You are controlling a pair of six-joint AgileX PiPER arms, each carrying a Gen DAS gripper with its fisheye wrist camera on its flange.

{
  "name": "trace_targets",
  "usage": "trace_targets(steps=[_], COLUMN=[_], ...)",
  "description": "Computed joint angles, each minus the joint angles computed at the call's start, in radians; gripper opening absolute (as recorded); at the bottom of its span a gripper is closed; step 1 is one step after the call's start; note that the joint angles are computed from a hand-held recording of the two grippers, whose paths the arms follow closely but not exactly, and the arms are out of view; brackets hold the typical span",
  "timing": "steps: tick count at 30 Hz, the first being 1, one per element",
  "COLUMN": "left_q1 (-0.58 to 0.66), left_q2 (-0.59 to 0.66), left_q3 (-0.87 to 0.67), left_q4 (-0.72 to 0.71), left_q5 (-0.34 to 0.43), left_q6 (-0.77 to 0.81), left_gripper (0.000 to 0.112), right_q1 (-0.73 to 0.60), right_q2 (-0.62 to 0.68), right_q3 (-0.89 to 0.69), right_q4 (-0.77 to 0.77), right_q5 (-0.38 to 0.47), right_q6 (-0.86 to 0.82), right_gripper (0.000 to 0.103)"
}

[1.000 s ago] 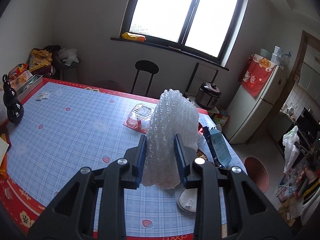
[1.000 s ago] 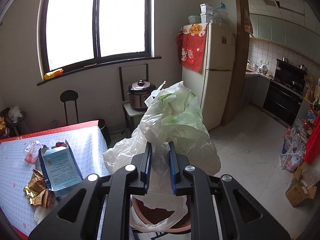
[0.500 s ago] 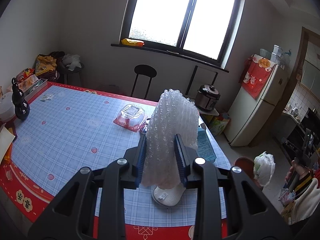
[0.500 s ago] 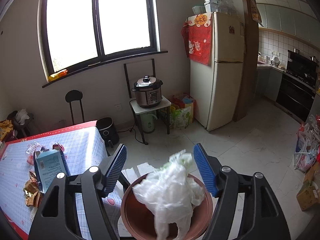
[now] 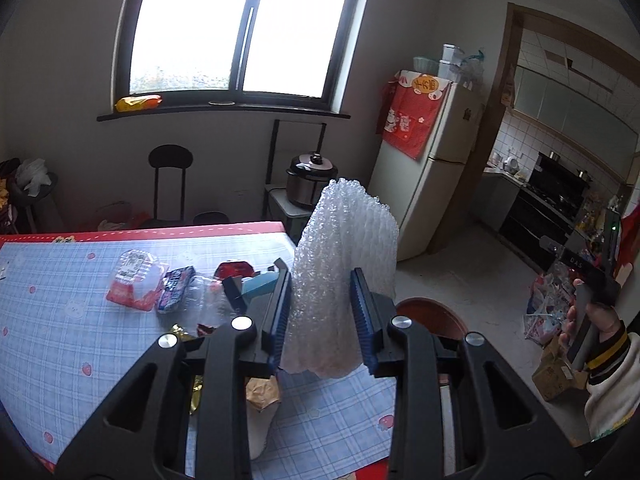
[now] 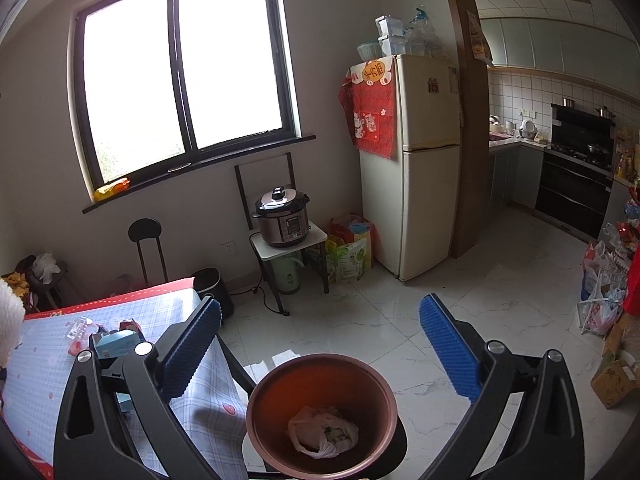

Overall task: Collect trash
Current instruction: 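Carry the bubble wrap over the bucket and open the left gripper, then return both tools to the table and close the right gripper on the brown paper bag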

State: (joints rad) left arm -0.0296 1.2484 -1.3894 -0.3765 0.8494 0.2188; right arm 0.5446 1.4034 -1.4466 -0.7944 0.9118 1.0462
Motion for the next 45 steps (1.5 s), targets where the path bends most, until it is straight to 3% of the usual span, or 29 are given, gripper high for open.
trace_targets(steps=[7,14,18,20,22,29,34,39,45], left_q1=[-0.322,-0.521,-0.579,-0.591,-0.585,-0.473,-0.311,-0.037,0.466], left_q2=[0.315,0.693,0.869,0.895,0.85,0.525,0.262,0.015,-0.104], left_q3=[-0.235,-0.658,-0.91,-0.959,-0.891,-0.448,-0.158,0.098,0.238], left_q4=[0.024,0.089,0.174,0.223,0.232,0.231,0.226,0.139,-0.191], left_q5=[-0.092,-0.062,-0.009,0.011,-0.025,-0.164,-0.218,-0.216,-0.061], left_q6=[-0.045,-0.149,-0.213,-0.246,-0.253,-0.214,-0.193,-0.077,0.302], left_gripper=[0.035,0.041,0.087,0.088,0.097,0.097,0.097,0.097,0.097], right_q1=[0.022,0.001,-0.032,-0.045,-0.049,-0.004,0.076,0.163,0.259], right_q2=[-0.164,-0.307,-0.361,-0.378,-0.387,-0.324,-0.227,-0.093,0.085], right_q3=[0.144,0.265,0.304,0.314,0.322,0.285,0.217,0.116,-0.037], right_q4=[-0.024,-0.022,-0.004,0.003,0.001,-0.01,-0.025,-0.017,0.028], right_q5=[0.121,0.224,0.246,0.244,0.234,0.174,0.126,0.097,0.098], right_q6=[0.042,0.054,0.033,0.028,0.037,0.058,0.095,0.115,0.101], right_gripper=[0.098,0.098,0.098,0.098,0.098,0.098,0.098,0.098,0.098])
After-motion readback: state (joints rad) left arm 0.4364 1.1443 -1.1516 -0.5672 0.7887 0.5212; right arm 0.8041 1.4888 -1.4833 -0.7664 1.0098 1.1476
